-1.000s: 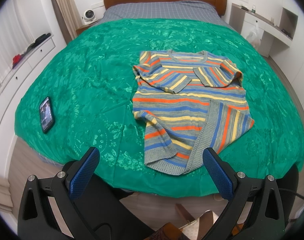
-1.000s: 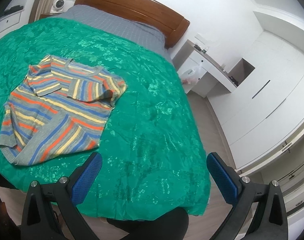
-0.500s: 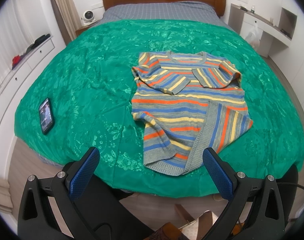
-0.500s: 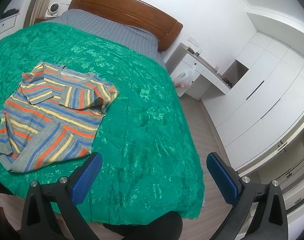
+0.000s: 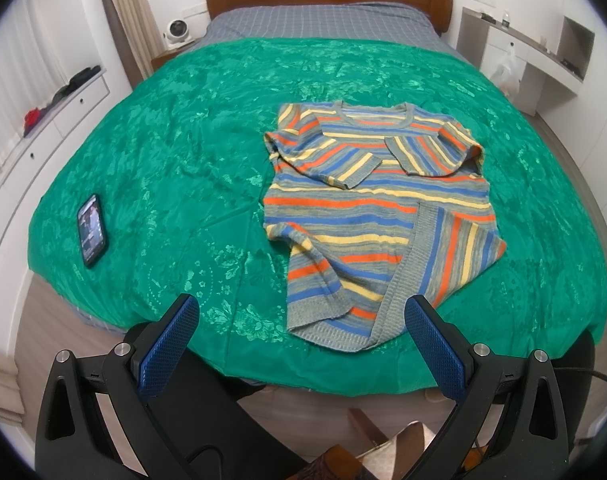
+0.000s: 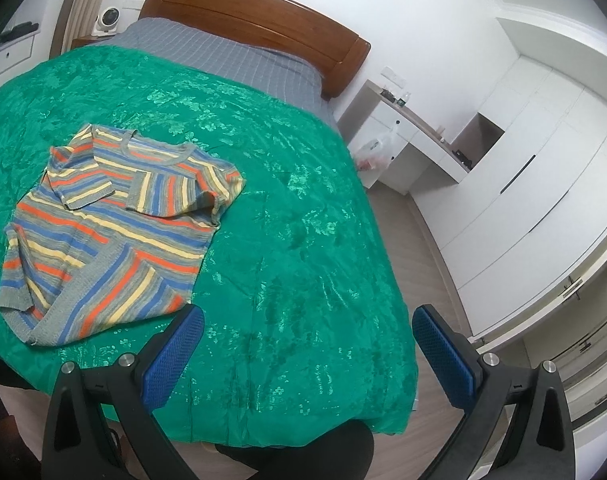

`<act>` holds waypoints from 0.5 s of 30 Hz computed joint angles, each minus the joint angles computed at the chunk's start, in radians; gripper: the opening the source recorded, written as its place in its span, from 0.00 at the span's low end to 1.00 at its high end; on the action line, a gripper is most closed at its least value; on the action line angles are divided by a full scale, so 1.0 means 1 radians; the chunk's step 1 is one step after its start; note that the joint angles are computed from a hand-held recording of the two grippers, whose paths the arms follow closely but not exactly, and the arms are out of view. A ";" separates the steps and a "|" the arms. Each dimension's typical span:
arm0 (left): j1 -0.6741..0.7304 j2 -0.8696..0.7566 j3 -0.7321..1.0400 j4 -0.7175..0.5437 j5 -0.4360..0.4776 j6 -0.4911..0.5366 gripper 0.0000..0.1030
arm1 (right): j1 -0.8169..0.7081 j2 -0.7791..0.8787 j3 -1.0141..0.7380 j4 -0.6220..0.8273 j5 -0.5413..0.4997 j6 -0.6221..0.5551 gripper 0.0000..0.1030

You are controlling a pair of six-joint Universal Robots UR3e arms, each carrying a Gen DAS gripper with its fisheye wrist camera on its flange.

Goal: Fold small clothes

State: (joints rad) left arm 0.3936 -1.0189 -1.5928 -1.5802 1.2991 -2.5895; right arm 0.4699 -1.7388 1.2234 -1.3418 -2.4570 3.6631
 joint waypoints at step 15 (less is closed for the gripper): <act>0.124 -0.030 -0.007 -0.046 -0.048 0.076 1.00 | -0.190 -0.167 0.279 -0.406 0.360 -0.274 1.00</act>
State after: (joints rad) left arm 0.5181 -1.0486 -1.5993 -1.6259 1.2511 -2.5134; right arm 0.2803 -1.9054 1.5027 -1.7478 -2.0973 3.3891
